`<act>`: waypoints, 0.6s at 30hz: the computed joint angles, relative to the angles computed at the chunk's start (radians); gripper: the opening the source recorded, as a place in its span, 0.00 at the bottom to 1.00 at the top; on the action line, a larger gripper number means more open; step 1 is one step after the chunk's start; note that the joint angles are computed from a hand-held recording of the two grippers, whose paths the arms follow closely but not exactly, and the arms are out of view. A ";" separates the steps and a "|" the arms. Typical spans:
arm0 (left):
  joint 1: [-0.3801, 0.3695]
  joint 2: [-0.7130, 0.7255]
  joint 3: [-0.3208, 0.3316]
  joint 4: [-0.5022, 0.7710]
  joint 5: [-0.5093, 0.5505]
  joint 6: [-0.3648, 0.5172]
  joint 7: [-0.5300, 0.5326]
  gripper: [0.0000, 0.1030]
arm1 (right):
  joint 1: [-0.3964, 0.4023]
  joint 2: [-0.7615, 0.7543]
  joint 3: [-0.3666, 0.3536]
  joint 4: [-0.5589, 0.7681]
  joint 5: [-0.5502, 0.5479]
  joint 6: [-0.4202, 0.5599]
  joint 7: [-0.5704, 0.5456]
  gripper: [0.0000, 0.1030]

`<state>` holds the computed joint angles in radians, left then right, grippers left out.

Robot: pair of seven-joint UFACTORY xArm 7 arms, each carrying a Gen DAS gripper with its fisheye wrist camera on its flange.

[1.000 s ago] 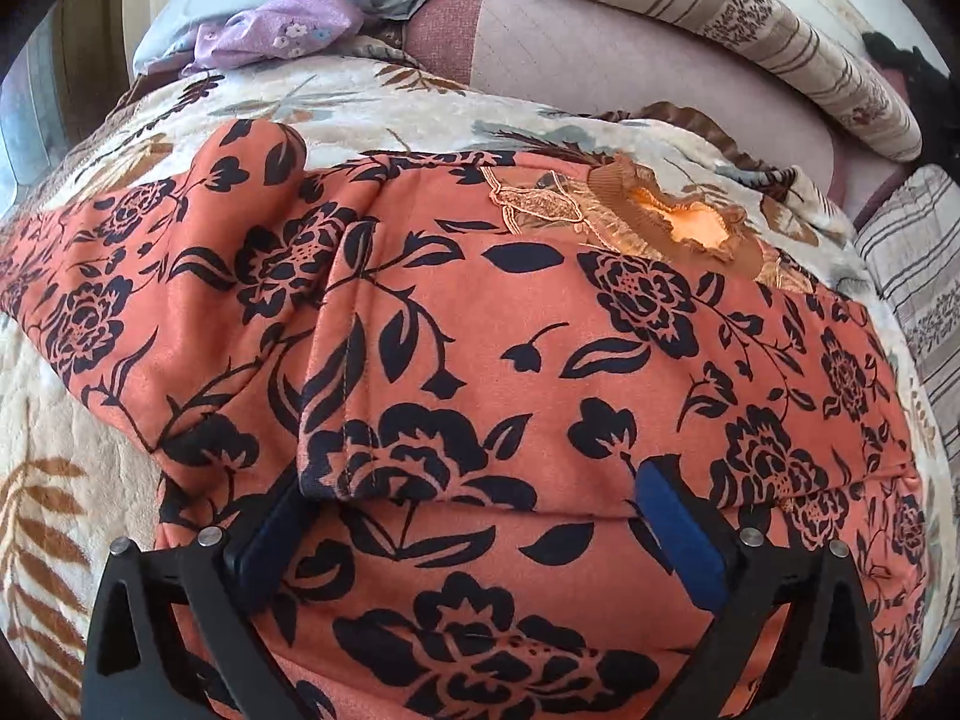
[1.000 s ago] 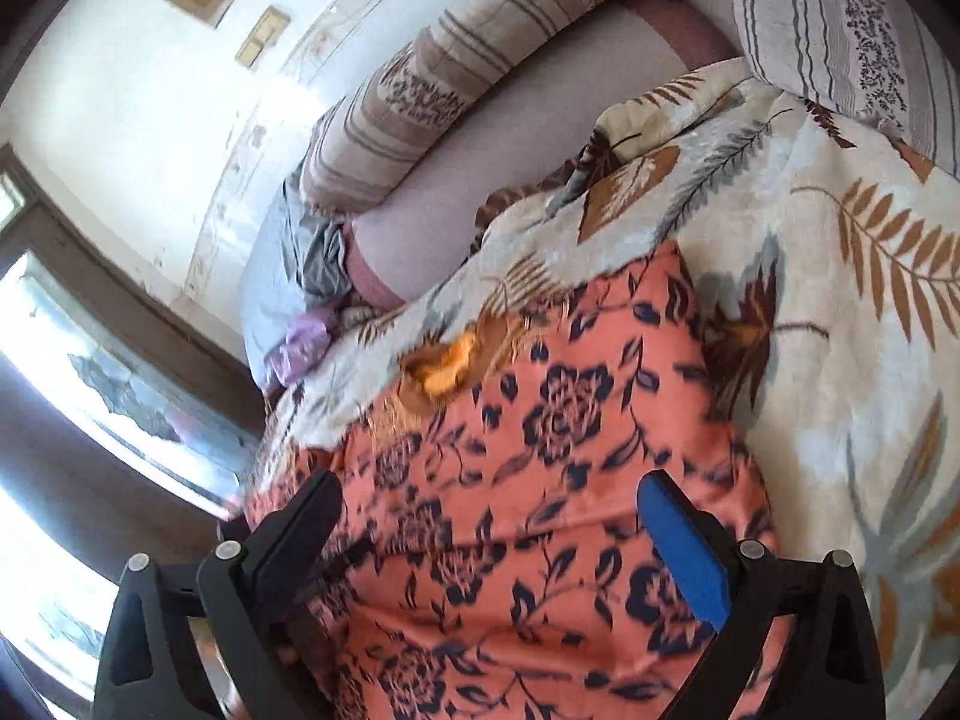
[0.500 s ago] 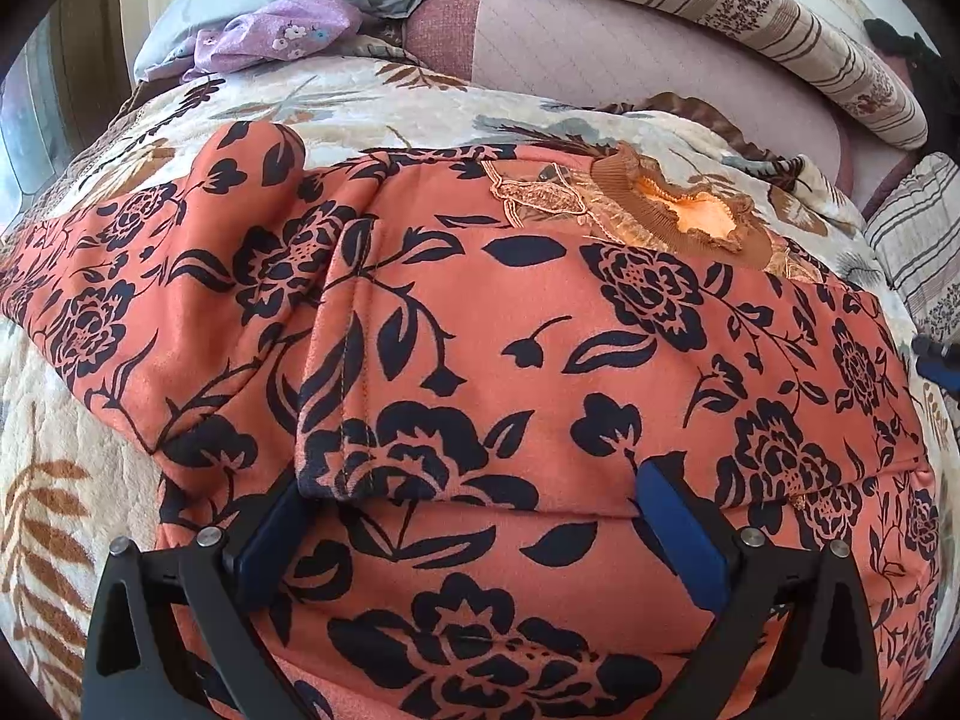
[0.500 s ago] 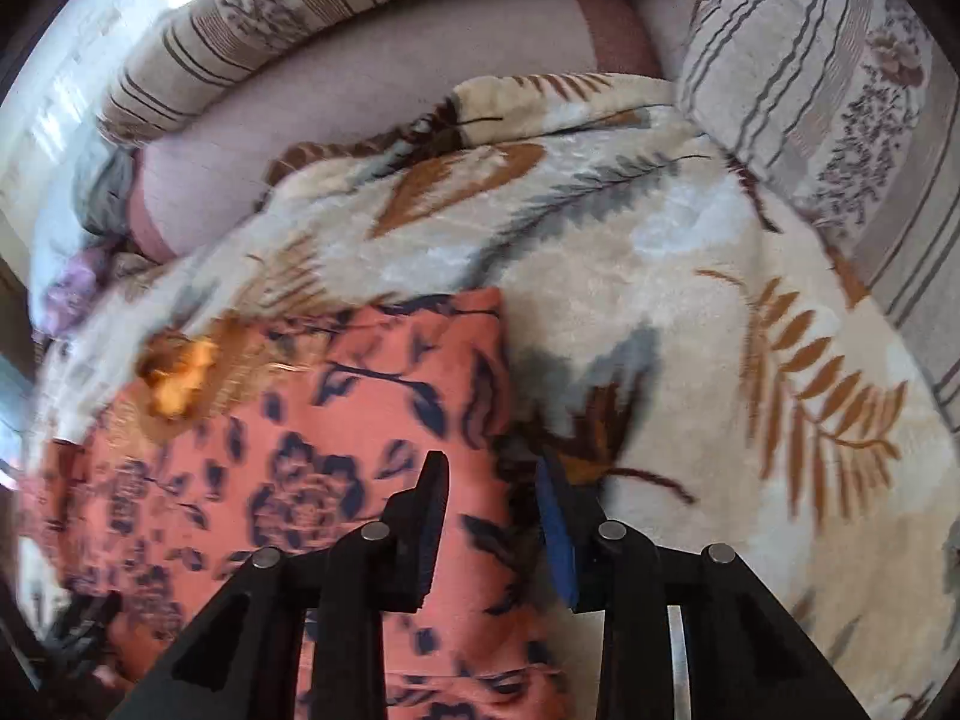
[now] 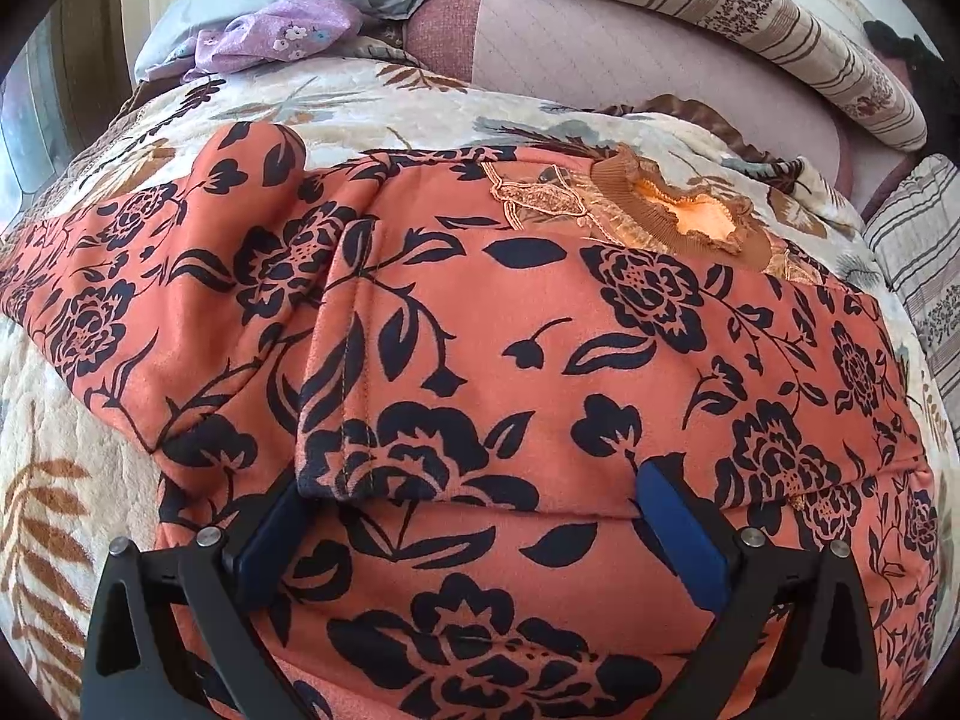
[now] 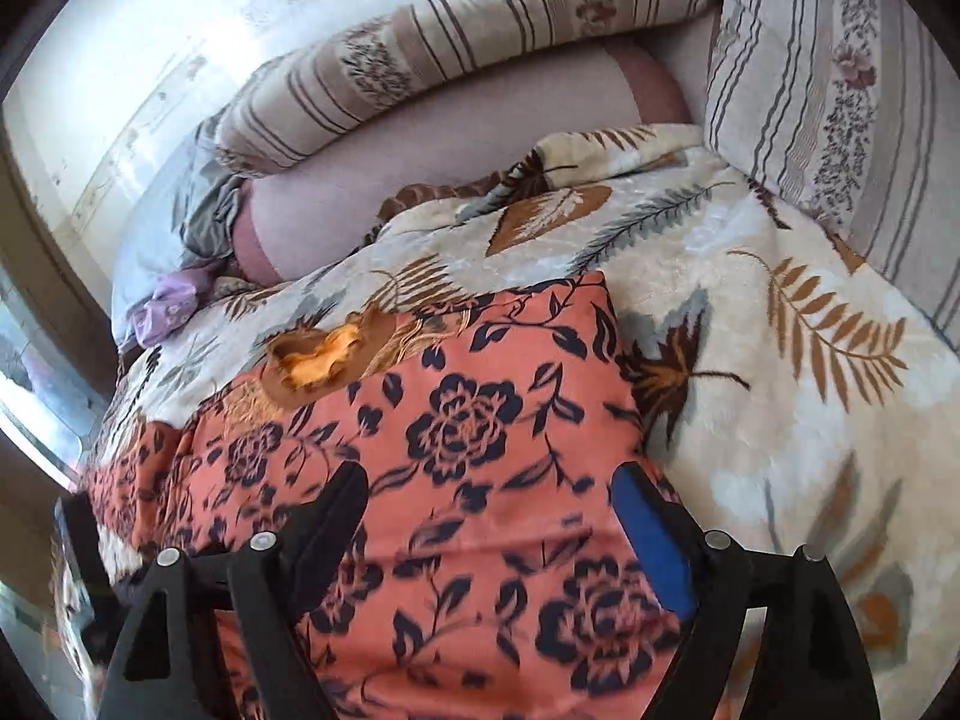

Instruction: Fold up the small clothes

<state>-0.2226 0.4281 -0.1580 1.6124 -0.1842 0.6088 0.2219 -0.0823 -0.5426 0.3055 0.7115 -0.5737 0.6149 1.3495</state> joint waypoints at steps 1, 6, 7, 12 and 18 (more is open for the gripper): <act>0.004 -0.003 -0.004 -0.006 -0.008 -0.006 0.006 1.00 | 0.003 -0.037 0.052 -0.026 -0.016 0.041 0.043 0.84; 0.091 -0.042 -0.073 -0.051 -0.180 -0.015 0.126 1.00 | 0.101 -0.052 0.132 -0.128 -0.010 0.154 0.121 0.93; 0.121 -0.070 -0.089 -0.076 -0.249 -0.011 0.167 1.00 | 0.085 -0.076 0.180 -0.138 -0.072 0.158 0.159 0.93; 0.224 -0.225 -0.070 -0.172 -0.555 0.017 0.324 1.00 | 0.139 -0.084 0.133 -0.147 -0.085 0.161 0.165 0.97; 0.331 -0.161 0.071 -0.020 -0.744 0.142 0.199 1.00 | 0.137 -0.088 0.135 -0.161 -0.116 0.145 0.201 0.97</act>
<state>0.1085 0.2674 -0.0870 1.5924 -0.9279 0.7506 0.4212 0.0544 -0.6304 0.4403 0.5504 -0.6899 0.7600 1.5509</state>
